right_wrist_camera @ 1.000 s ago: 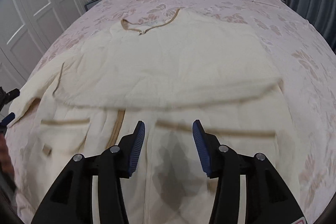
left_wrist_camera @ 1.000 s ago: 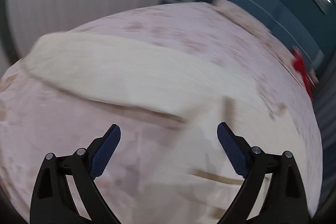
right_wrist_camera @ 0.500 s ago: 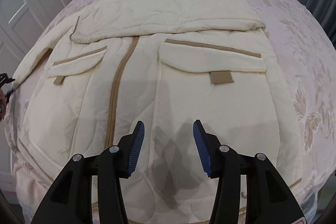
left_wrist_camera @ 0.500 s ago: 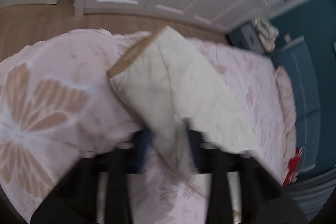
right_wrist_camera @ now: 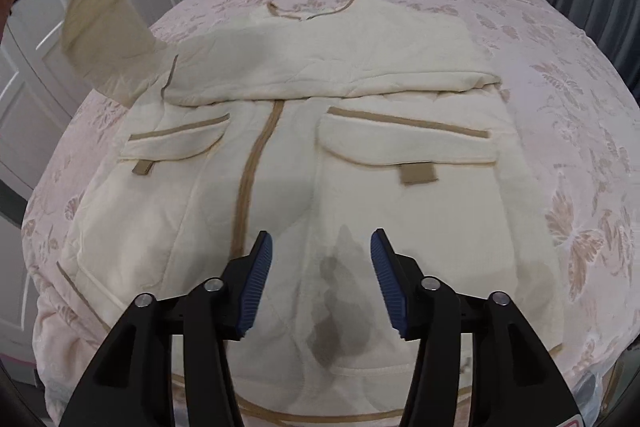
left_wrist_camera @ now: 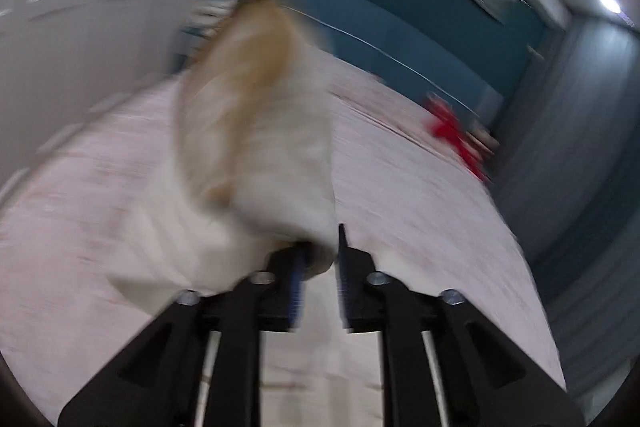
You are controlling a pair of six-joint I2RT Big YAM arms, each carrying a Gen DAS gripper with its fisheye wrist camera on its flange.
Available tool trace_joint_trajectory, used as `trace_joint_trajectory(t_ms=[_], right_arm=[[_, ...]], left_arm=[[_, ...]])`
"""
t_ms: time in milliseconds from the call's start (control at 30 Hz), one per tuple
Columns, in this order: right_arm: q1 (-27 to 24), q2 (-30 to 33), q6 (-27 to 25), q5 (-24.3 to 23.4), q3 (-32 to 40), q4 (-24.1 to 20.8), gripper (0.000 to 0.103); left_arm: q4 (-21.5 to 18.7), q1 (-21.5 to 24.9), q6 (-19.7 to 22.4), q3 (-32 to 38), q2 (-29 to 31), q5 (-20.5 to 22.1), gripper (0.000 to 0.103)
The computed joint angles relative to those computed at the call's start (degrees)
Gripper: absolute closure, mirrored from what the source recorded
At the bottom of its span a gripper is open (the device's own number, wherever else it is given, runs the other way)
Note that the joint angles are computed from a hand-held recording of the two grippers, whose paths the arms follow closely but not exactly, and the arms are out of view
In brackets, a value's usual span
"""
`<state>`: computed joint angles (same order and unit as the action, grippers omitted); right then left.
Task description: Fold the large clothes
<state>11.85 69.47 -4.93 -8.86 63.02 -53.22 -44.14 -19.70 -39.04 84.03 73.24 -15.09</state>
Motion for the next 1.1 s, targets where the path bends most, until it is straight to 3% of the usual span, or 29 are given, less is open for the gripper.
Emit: trace_joint_trajectory(t_ms=[33, 67, 100, 167, 267, 367, 467, 567, 633, 733, 867, 900, 933, 967, 1000, 1100], right_arm=[[-0.96, -0.25, -0.39, -0.17, -0.14, 0.31, 0.045], [-1.98, -0.31, -0.81, -0.4, -0.17, 0.35, 0.045], [-3.16, -0.14, -1.27, -0.61, 0.02, 0.2, 0.044], [-5.19, 0.27, -1.79, -0.98, 0.45, 0.07, 0.044], [-8.31, 1.95, -1.75, -2.45, 1.78, 0.47, 0.042], [-9.96, 5.24, -0.36, -4.07, 4.48, 1.23, 0.042], [-10.52, 9.93, 2.35, -6.25, 9.16, 2.21, 0.042], [-10.5, 15.92, 7.58, -9.35, 15.84, 2.47, 0.042], [-10.14, 19.73, 10.57, -10.91, 20.15, 2.25, 0.041], [-8.17, 24.92, 12.87, -7.87, 25.73, 2.81, 0.039], [-5.79, 32.42, 13.68, -4.24, 32.86, -0.65, 0.039], [-5.44, 33.67, 13.46, -4.72, 33.97, -1.94, 0.047], [-5.03, 35.56, 12.35, -5.76, 36.08, -4.3, 0.081], [-4.61, 36.68, 11.16, -5.79, 37.9, -6.22, 0.094], [-4.54, 36.29, 10.97, -6.7, 38.87, -5.69, 0.096], [-5.92, 30.61, 13.22, -13.45, 36.59, 2.76, 0.097]], left_arm=[[1.23, -3.89, -0.51, 0.9, 2.61, -1.2, 0.032], [2.31, -5.93, -1.2, 1.0, 4.04, -2.09, 0.021], [3.6, -8.93, -2.87, 0.4, 5.75, -3.7, 0.016], [4.19, -12.22, -5.54, -1.49, 7.48, -4.44, 0.015], [3.85, -12.1, -11.21, -6.28, 7.91, 1.66, 0.016], [5.01, -8.17, -18.72, -13.37, 4.26, 5.19, 0.016], [6.07, 0.11, -24.24, -19.78, -0.16, 8.6, 0.017], [5.96, 7.95, -25.19, -21.34, -1.08, 10.35, 0.019], [7.51, 12.44, -25.15, -22.88, -1.39, 12.95, 0.021], [11.73, 17.76, -27.26, -26.27, -0.94, 18.33, 0.026], [14.64, 20.27, -31.22, -27.63, 2.64, 21.86, 0.039], [15.06, 20.24, -31.47, -27.86, 2.84, 21.81, 0.045], [15.25, 20.4, -31.13, -27.51, 3.04, 21.91, 0.058], [15.32, 20.35, -30.83, -27.46, 2.69, 22.19, 0.071], [15.67, 20.84, -30.33, -26.68, 2.64, 23.45, 0.088], [17.72, 20.86, -29.62, -26.9, -0.88, 21.67, 0.095]])
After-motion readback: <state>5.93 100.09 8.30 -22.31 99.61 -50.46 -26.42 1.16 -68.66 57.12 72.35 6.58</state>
